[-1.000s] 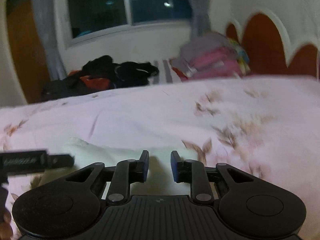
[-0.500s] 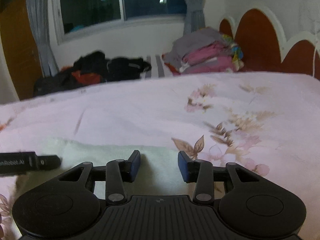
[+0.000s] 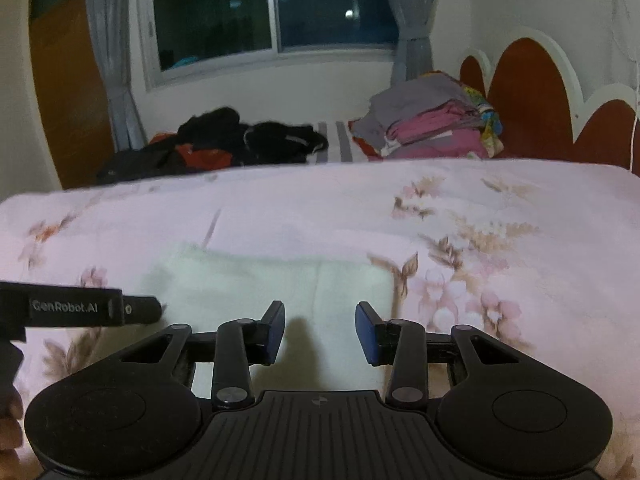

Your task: Fold small clothes

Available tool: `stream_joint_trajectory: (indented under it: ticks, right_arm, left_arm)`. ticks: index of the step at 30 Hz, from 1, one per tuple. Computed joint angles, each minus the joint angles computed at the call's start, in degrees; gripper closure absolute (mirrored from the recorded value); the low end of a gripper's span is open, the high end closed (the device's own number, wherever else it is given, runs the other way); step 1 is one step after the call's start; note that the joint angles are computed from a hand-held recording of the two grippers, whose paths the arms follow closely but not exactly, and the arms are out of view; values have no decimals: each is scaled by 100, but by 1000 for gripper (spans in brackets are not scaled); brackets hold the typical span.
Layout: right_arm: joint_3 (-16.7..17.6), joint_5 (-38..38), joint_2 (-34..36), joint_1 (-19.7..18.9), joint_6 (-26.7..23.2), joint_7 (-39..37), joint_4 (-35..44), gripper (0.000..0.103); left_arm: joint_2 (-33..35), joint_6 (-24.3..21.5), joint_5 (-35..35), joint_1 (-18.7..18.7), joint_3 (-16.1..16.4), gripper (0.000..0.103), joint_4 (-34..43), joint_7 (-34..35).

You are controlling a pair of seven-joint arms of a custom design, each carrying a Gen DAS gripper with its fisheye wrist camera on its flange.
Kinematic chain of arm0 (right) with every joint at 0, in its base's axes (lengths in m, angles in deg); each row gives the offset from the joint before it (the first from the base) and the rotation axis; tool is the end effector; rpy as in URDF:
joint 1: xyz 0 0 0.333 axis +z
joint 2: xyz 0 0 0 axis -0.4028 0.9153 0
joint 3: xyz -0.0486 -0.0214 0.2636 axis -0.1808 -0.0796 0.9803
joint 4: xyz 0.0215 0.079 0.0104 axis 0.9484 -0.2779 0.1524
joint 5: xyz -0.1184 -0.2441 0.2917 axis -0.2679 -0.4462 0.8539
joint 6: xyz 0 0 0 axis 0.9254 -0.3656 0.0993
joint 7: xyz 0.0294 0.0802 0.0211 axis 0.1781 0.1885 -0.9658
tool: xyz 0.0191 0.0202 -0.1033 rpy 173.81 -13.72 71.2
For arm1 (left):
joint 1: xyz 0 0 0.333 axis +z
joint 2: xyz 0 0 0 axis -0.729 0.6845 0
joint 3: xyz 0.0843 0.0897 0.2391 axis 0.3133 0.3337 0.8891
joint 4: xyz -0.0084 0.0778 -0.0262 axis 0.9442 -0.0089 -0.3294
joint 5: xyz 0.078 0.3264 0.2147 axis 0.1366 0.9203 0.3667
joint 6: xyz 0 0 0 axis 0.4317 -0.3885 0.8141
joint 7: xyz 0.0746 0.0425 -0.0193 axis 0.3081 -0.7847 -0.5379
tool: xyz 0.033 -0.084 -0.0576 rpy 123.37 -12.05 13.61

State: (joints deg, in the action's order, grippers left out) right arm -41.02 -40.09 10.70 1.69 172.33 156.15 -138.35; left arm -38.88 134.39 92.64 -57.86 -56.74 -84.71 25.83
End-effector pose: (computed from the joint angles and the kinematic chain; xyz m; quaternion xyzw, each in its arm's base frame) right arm 0.4771 0.3642 0.4809 -0.6720 0.6079 -0.2495 0.3416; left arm 0.4980 -0.2129 0.4635 -0.6762 0.6394 -0.3207 0.1762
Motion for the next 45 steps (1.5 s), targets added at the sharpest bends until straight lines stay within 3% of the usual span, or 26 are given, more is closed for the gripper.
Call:
stream_joint_trajectory:
  ticks: [3,7,16,19,21,29,32,36,39,45]
  right_arm:
    - [-38,267,31,-7,-15,-116,-103,63]
    - [28,127,-205,4,-155,111,-173,63]
    - [522,346,-1087,-156,-72,-13,-975,63]
    - [747,409,-1259,-225,-251,-24,-1212,63]
    - [803,654,-1238,-188,-559,-218,-1268,63]
    - [1000,1108,-2030,-260,-530,-30,-1906,63]
    - [1204,1304,-2107,-259,-986,-207,-1985,63]
    - [1375,1445,-2438,-319,-1185,180,-2125,63]
    - [1448,1560,-2396,-244,-1530,20,-2047,63]
    - [1567,1351,-2310,-267,-1757,382,-1970,63]
  left_arm:
    - [32,-110,-251,-70,86,17,17,133]
    - [-231,-241,-258,-42,70,22,-105,117]
    - [-1072,-313,-652,-428,179,22,-888,492]
    - [-1193,-419,-821,-589,238,22,-1090,623]
    - [-1250,-463,-875,-626,245,20,-1200,661]
    - [-1848,-675,-1036,-844,331,20,-1665,925]
    - [-2060,-680,-1120,-977,372,19,-1895,1045]
    - [-2271,-756,-1203,-1114,465,19,-2058,1252]
    - [-2376,-808,-1291,-1178,532,19,-2129,1400]
    - [-2491,-902,-1424,-1241,606,19,-2181,1636]
